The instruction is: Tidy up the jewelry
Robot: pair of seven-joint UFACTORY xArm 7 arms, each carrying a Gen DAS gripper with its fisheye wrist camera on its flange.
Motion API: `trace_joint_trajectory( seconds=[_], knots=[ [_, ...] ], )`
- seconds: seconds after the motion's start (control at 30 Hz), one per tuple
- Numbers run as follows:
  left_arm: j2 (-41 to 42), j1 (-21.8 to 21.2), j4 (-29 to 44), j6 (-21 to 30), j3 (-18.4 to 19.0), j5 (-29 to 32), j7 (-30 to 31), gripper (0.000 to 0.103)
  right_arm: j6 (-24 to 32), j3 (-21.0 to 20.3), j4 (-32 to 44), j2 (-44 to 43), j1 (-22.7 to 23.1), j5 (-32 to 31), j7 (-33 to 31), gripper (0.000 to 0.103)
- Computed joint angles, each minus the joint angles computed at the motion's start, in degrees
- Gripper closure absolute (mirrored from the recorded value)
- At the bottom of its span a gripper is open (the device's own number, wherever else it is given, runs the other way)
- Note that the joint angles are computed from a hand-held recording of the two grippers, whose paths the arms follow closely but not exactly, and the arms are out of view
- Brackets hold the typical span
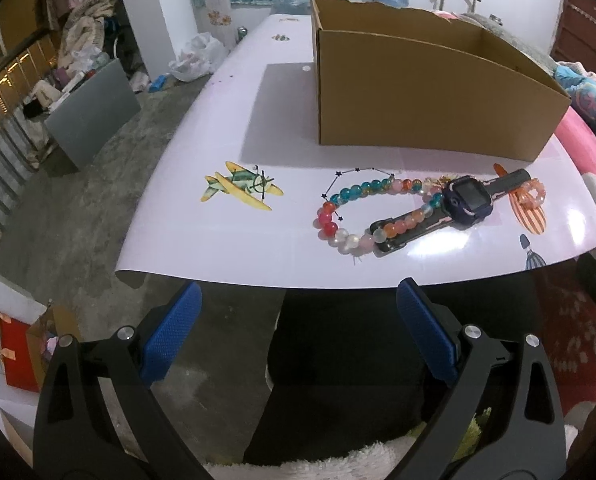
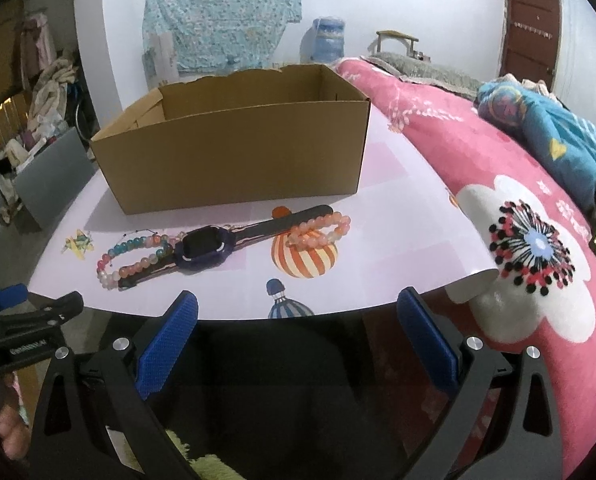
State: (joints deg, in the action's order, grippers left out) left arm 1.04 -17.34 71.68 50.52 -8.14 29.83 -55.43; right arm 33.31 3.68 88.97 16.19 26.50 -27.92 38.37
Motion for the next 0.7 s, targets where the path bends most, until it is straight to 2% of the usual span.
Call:
trace_joint_trajectory(
  seconds=[0.2,0.33,0.47,0.53,0.7],
  knots=[
    [0.48,0.49,-0.95,-2.70,0.41,-0.39,2.95,0.009,-0.75,-0.79,-0.47,-0.01,0.77,-3.48,0.71,0.006],
    [0.34,1.26,-2.72,-8.53,0.96,-1.00,6.17,0.009,-3.65,-0.54,-1.61,-0.31,0.04,-3.45,0.26,0.006],
    [-0.55,2.68,-5.79,-18.07,1.80,-2.25,8.45,0.009,-5.72,0.74,-1.27,0.39,-1.70,2.11,-3.39,0.006],
    [-0.46,3.43,-6.37,-21.21,2.07,-4.41,9.94,0.009,-5.63,1.21,-0.26,1.15,-2.12,4.80,-5.33,0.006],
    [1.53,4.92,-4.61,-23.37,2.64,-15.23,16.72,0.009,-4.42,2.56,4.61,4.48,-2.67,11.52,-11.56,0.006]
  ],
)
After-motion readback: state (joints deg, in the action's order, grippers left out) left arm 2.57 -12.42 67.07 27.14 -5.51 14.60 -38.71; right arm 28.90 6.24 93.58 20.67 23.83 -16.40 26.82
